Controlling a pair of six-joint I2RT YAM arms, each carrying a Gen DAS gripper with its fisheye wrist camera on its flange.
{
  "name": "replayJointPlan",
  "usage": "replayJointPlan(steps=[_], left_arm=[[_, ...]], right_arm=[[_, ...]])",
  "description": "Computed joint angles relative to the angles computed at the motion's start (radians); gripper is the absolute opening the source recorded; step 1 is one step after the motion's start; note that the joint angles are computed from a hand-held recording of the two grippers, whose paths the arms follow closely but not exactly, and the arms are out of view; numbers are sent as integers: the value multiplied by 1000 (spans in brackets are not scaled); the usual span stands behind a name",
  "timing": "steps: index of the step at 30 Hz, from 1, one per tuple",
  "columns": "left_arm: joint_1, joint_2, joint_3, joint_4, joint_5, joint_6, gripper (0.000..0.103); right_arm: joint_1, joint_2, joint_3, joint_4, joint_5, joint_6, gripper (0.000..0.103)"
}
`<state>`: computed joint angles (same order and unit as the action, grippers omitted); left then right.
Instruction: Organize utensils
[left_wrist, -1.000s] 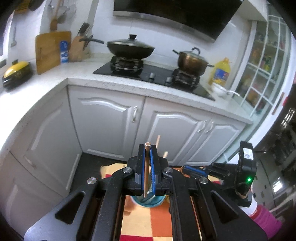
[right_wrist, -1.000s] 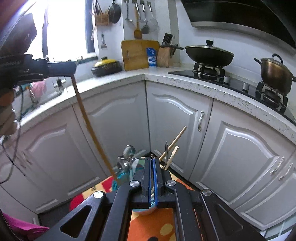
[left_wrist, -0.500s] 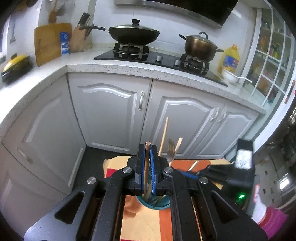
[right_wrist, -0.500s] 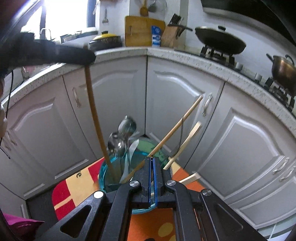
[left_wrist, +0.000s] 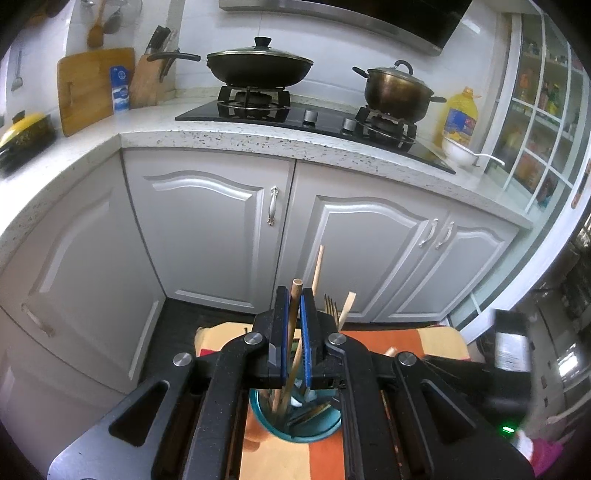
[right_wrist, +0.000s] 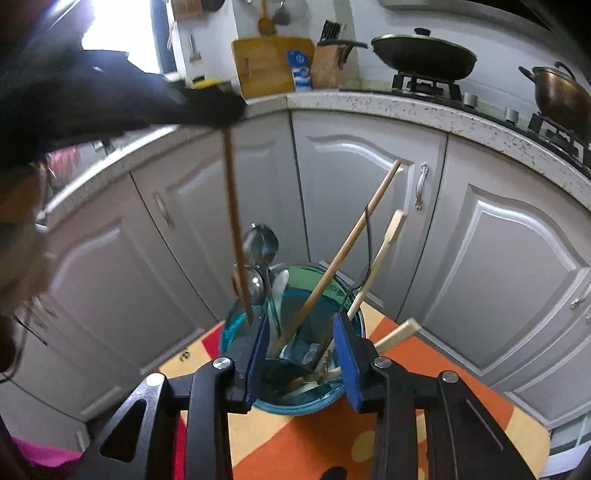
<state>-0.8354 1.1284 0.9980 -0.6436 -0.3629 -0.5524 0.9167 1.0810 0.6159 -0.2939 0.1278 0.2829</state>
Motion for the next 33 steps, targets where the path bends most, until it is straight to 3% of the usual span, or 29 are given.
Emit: replayJointPlan(steps=[5, 10, 13, 19, 26, 33], left_arm=[[43, 7, 9, 12, 87, 10, 6], [63, 15, 21, -7, 105, -14, 9], [65, 5, 17, -12, 127, -24, 27], [49, -23, 19, -27, 115, -43, 29], [-66, -47, -14, -69, -9, -99, 36], [-219, -58, -118, -102, -172, -284, 38]], right_arm=[[22, -119, -13, -84, 20, 19, 35], [7, -162, -33, -119, 13, 23, 37], [-2, -178, -51, -120, -2, 32, 37], [10, -190, -61, -130, 8, 42, 37], [55, -222, -52, -151, 59, 77, 38], [134, -217, -30, -188, 169, 166, 40]])
